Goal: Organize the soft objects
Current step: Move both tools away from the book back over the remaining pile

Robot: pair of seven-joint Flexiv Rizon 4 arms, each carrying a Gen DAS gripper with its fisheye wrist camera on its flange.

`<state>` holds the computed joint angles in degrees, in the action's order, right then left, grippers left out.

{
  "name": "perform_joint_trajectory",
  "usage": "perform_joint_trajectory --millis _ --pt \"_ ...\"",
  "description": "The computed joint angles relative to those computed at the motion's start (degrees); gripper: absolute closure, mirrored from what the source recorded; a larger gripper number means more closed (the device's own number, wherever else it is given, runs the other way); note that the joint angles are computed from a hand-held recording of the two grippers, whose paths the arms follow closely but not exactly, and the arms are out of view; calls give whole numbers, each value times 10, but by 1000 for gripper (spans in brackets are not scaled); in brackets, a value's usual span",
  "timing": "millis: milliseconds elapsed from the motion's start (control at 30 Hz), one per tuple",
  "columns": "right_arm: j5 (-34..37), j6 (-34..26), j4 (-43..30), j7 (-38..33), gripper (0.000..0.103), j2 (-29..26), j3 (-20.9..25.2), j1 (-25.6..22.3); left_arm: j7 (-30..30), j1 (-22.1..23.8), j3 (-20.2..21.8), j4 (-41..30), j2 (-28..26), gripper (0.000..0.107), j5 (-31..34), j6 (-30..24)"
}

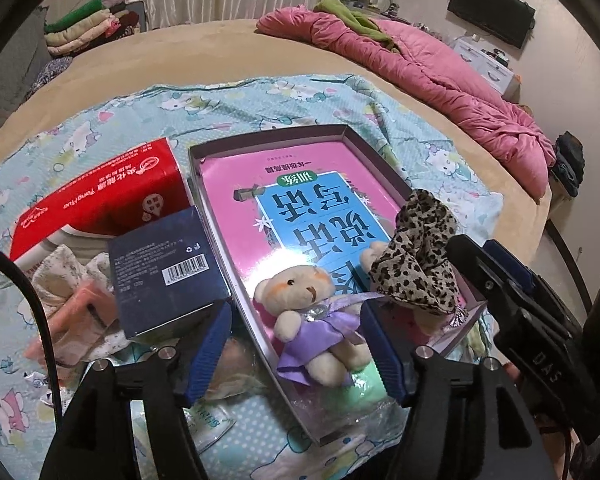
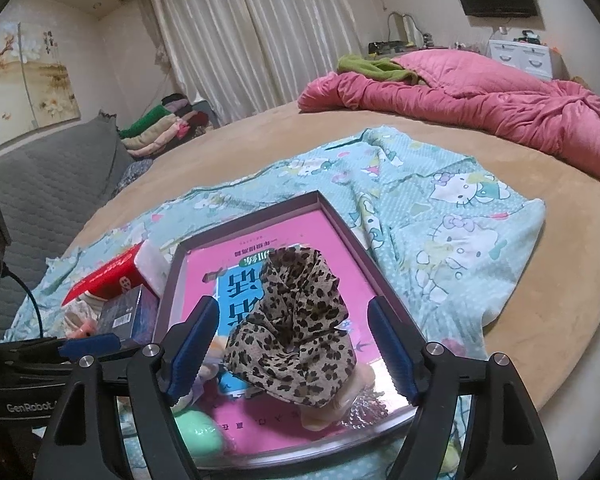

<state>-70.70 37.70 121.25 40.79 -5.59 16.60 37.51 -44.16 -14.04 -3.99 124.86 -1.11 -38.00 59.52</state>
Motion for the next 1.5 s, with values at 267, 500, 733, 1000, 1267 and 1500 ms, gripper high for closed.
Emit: perform_joint_trajectory --millis 267,500,733,1000,1267,1500 --pt "5 -27 -10 -14 24 -2 5 11 9 0 8 12 18 35 0 3" --pt "19 -78 -30 -44 22 -8 11 30 15 1 17 22 36 33 2 14" --pt "19 -122 -49 -56 21 -10 14 48 14 5 27 33 53 32 4 10" --pt "13 -127 -72 -58 21 -17 14 61 25 9 39 44 73 32 8 8" --pt "4 -121 -98 -67 20 -29 11 74 28 14 48 46 90 32 8 2" --pt "-11 -131 -132 -98 20 -47 4 95 29 26 59 46 103 32 11 1"
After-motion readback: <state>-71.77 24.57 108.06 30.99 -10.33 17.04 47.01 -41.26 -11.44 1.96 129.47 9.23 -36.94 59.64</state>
